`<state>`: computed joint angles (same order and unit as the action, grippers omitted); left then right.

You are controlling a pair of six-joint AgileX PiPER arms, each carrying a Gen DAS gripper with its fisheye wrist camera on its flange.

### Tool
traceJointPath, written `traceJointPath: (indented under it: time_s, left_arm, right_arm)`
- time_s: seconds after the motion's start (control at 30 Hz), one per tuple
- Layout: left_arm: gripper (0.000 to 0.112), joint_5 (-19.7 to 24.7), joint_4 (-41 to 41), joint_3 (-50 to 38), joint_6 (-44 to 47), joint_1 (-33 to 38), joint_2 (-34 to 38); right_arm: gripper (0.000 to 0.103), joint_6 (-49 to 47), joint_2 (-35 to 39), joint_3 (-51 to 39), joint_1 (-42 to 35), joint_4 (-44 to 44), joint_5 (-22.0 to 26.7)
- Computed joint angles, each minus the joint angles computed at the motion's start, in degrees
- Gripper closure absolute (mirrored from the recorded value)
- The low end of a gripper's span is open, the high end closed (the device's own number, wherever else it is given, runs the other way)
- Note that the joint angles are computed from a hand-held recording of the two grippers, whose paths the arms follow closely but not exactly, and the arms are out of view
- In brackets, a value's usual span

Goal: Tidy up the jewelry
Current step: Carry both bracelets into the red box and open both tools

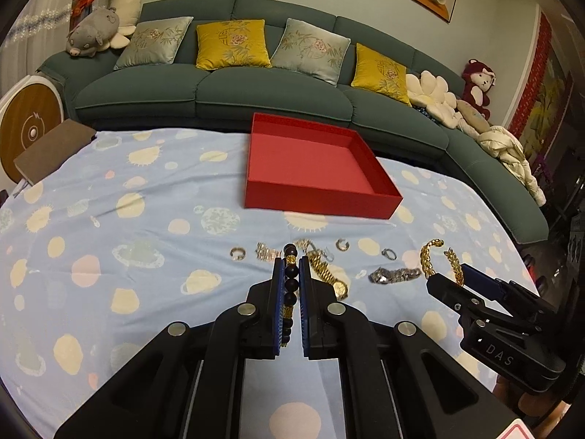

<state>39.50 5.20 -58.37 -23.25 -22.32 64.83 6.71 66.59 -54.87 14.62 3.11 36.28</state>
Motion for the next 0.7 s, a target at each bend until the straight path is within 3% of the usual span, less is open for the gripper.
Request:
traceJointPath:
  time_s: [0.1,0.2,0.53,0.7]
  left_arm:
    - [0.107,0.71,1.85,-6.46,0.84,0.44,3.03]
    - [0.107,1.84,-1.32,-15.17,5.84,2.86,8.71]
    - [0.107,5.33,-1.83,-45.94,11.16,6.23,34.62]
    - [0.107,13.56,-4.55,-66.24,12.68,7.94,50.57]
  right_arm:
    - [0.051,-5.57,3.05,-6.56,-2.62,4.39,2.41]
    - [0.051,-8.92,8.49,-15.12,-4.63,6.04,3.99]
    - [0.051,-7.72,37.14,-50.35,-6.97,5.59,9.71]
    - [0.051,-5.35,53.45,-73.06,-8.18,6.30,19.17]
